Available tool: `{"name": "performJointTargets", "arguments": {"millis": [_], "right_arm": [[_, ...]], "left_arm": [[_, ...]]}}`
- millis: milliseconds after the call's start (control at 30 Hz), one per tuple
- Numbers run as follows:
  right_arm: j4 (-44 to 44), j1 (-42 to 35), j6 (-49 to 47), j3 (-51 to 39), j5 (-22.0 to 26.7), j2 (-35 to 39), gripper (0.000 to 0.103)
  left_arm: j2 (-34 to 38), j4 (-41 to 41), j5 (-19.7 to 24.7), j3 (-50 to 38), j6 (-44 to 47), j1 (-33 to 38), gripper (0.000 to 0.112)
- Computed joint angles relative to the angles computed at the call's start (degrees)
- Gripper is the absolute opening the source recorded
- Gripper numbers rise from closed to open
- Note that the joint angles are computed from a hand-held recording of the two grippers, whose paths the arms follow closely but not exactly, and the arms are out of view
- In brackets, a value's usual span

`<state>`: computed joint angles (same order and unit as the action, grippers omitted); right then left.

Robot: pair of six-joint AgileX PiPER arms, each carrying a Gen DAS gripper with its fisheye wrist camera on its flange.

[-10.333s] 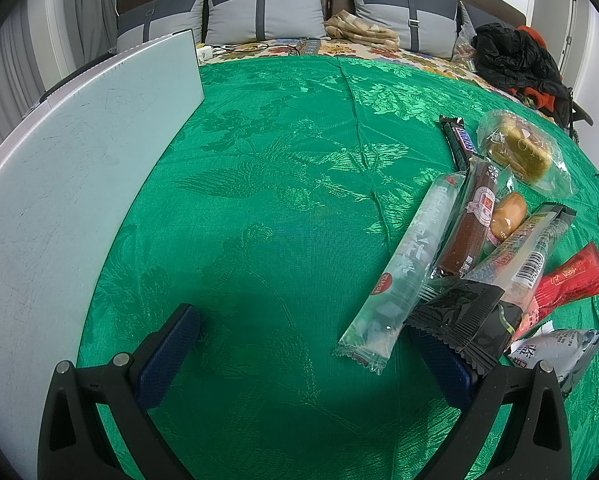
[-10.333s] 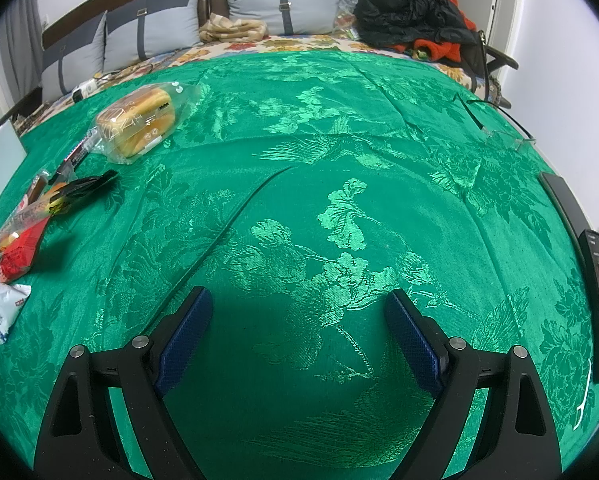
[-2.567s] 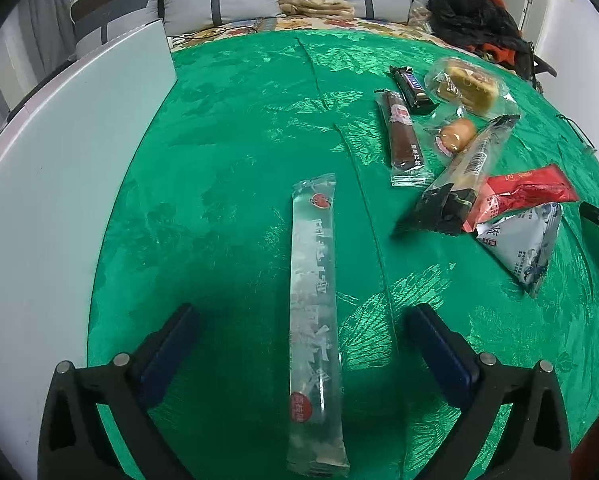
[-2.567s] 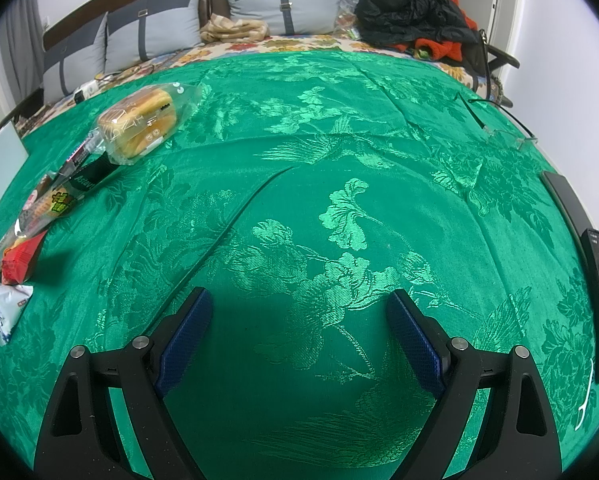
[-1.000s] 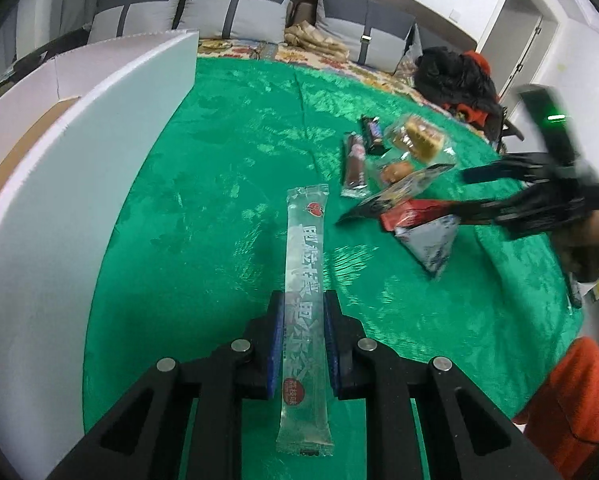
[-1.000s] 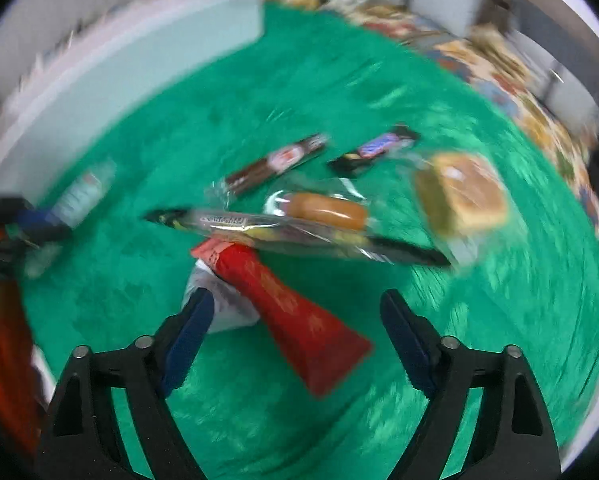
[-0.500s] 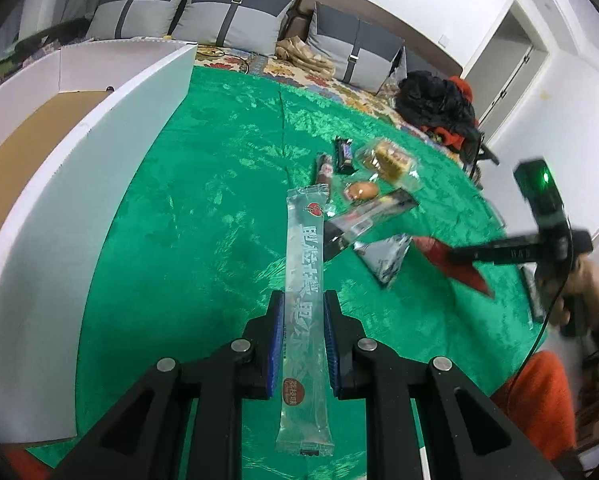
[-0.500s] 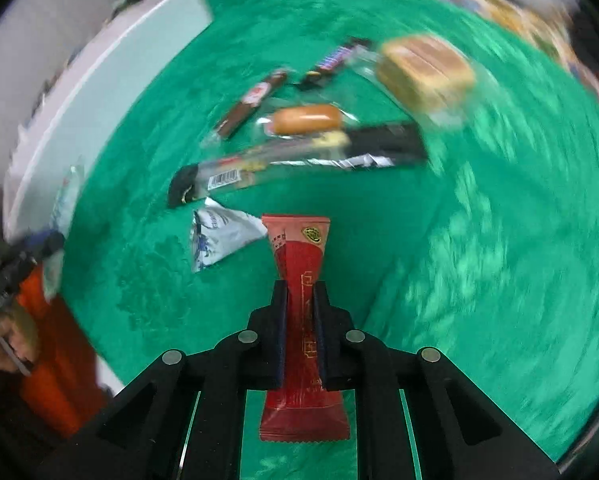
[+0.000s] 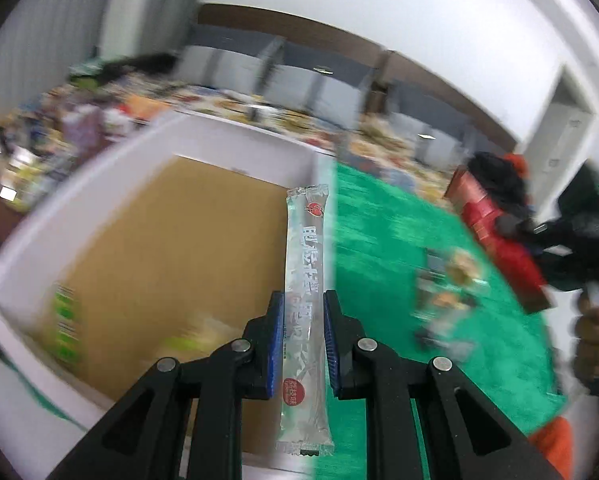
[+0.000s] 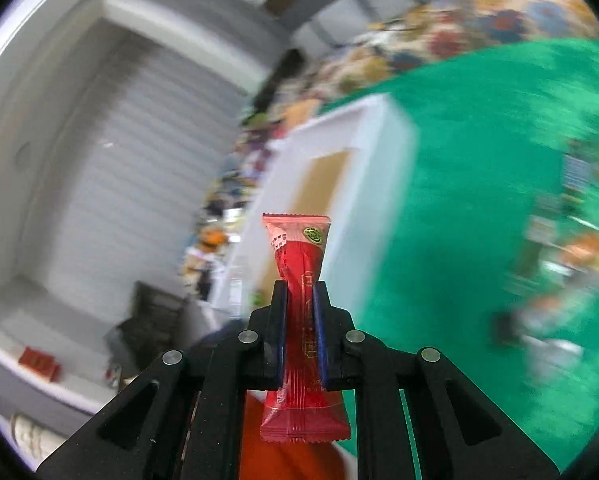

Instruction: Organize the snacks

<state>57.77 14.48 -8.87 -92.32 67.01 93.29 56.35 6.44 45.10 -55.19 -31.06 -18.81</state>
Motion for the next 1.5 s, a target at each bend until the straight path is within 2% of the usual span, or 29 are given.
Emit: {"name": "performJointTargets", "arguments": {"millis": [100, 133, 167, 200, 233, 300, 367, 433, 467, 600, 667, 700, 733, 800, 967, 1100, 1133, 1233, 1400, 1500], "right_arm": [[-5.17, 12.19, 9.16, -11.79, -6.84, 7.77, 0.014], [-7.87, 15.97, 12.22, -15.55, -9.75, 10.62, 0.018], [-11.94, 18.05, 15.37, -18.16, -10.85, 11.76, 0.027], [-17.67, 20.55, 18.52, -20.73, -11.83, 12.89, 0.057], [-23.4, 22.83, 20.4, -21.87, -12.58, 13.3, 0.075], [-34.57, 26.75, 23.45, -17.27, -17.27, 10.26, 0.075], [-41.47, 28.79, 21.97, -5.81, -24.38, 4.46, 0.074], [-47.19, 27.23, 21.32, 5.65, -25.66, -2.67, 0.074], [-48.72, 25.26, 20.48, 11.38, -26.45, -5.82, 0.074], [-61.37, 13.93, 21.84, 34.3, -33.48, -17.84, 0.074], [-66.0, 7.14, 21.15, 41.57, -35.26, -22.01, 0.074], [-67.86, 3.31, 20.4, 44.26, -35.76, -23.49, 0.074], [-68.01, -1.55, 18.18, 46.71, -36.35, -24.82, 0.074], [-63.87, -10.71, 10.89, 48.76, -37.27, -25.32, 0.074], [-56.18, -22.75, 1.0, 47.75, -36.73, -20.68, 0.074], [-46.94, -30.96, -10.52, 50.39, -35.78, -21.92, 0.075], [-41.87, -33.58, -15.5, 51.29, -35.94, -22.42, 0.078], [-37.55, -36.23, -19.37, 52.0, -35.24, -22.73, 0.082], [-38.74, -34.95, -17.95, 52.09, -36.27, -21.86, 0.085], [-39.04, -34.88, -17.63, 52.46, -36.23, -22.35, 0.085]], "left_arm": [[1.71, -1.36, 1.18, -0.7, 7.75, 9.76, 0.019], [3.27, -0.83, 1.5, -1.04, 9.36, 12.91, 0.023], [3.79, -1.4, 1.4, -0.61, 10.86, 14.99, 0.04], [4.76, -1.68, 1.45, -0.31, 11.6, 17.43, 0.069], [4.85, -0.39, 1.28, 0.59, 10.06, 18.79, 0.08], [1.93, 1.76, -0.32, 4.06, 6.85, 19.26, 0.084], [-1.32, 0.71, -1.6, 7.16, 7.03, 19.75, 0.084], [-3.88, 5.4, -1.45, 9.4, 0.01, 14.95, 0.084], [-5.01, 10.08, -0.35, 10.04, -5.72, 10.18, 0.084], [-6.2, 23.59, 4.38, 9.41, -25.76, -12.74, 0.084], [-4.54, 29.87, 6.81, 7.84, -34.85, -24.19, 0.086], [-2.29, 31.99, 6.19, 6.67, -38.34, -29.92, 0.086], [0.27, 35.54, 7.16, 5.44, -43.21, -35.36, 0.087], [6.16, 37.64, 5.53, 2.73, -46.91, -40.4, 0.097], [24.59, 32.56, -3.61, -4.8, -42.68, -41.34, 0.098], [35.02, 29.5, -4.6, -10.38, -39.35, -39.72, 0.098], [36.87, 29.02, -4.47, -11.56, -38.4, -38.87, 0.098], [40.36, 28.28, -4.8, -13.18, -37.04, -37.15, 0.098], [45.29, 27.7, -6.1, -15.21, -34.65, -34.58, 0.098], [45.32, 29.46, -7.55, -14.1, -37.18, -34.17, 0.098]]}}
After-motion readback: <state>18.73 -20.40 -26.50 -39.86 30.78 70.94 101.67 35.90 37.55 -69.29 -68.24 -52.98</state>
